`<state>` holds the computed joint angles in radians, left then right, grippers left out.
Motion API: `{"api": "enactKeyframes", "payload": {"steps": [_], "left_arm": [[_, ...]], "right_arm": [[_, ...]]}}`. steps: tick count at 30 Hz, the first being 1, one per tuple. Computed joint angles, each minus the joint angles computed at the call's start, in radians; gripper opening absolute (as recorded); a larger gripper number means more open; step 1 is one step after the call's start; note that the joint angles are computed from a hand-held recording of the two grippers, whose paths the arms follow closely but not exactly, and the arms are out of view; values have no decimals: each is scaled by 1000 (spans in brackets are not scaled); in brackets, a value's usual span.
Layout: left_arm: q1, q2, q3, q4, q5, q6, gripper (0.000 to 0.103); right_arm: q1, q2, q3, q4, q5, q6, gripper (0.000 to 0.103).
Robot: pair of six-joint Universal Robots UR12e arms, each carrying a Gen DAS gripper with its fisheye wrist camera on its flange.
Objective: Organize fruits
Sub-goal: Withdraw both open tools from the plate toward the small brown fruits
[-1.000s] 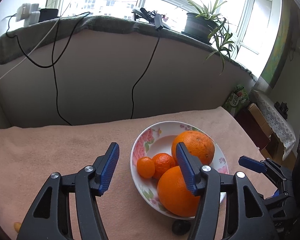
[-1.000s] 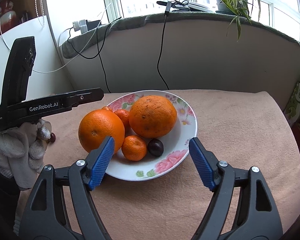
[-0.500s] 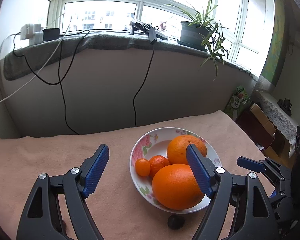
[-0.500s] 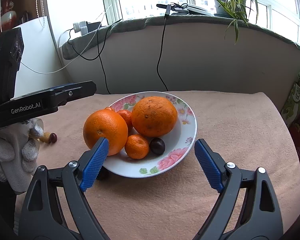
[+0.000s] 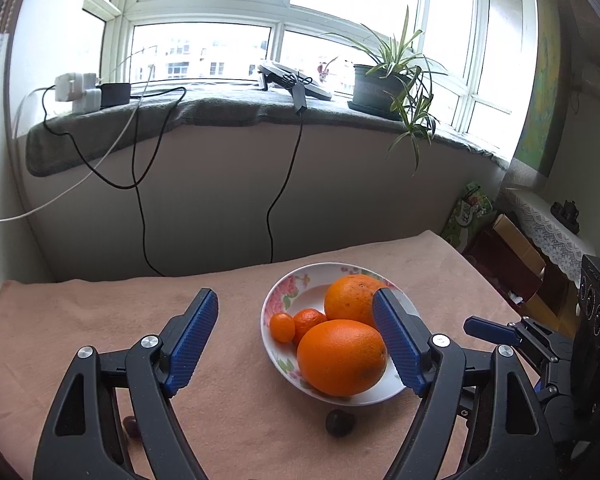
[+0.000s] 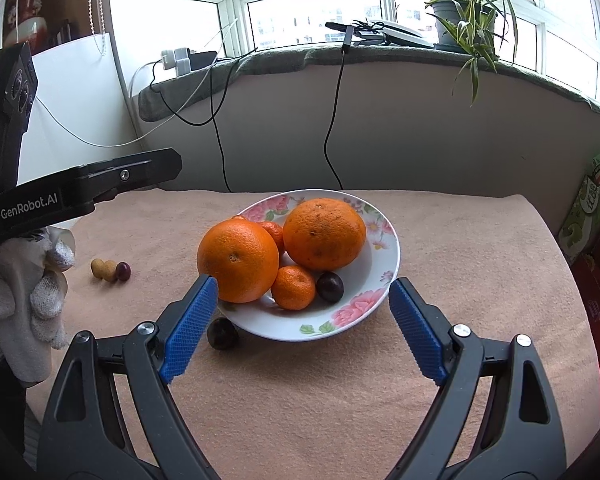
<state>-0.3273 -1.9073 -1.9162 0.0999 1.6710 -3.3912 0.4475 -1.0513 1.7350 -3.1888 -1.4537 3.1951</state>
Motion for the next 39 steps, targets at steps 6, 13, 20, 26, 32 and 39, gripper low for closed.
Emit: {"api": "enactKeyframes", "payload": {"steps": [6,13,20,26,32,39], "left_arm": [[-8,21,-25,18,22,6,80],[-12,50,-60,42,50,1,80],[-14,79,-101,50,82,-18,80],[-7,100,-143,53,107,-50,80],[17,130,-210,46,127,-102,80],[51,156,-275,15,134,-137,80]], "right_arm": [[10,-12,17,-10,10,-12,90],[23,-19,26,-4,2,-16,90],[36,-25,42,-9,-8,-20,90],[43,-28,45,-1,-11,-23,90],[41,-29,55,10,5,-19,90],[39,-21,52,55,40,-30,90]]}}
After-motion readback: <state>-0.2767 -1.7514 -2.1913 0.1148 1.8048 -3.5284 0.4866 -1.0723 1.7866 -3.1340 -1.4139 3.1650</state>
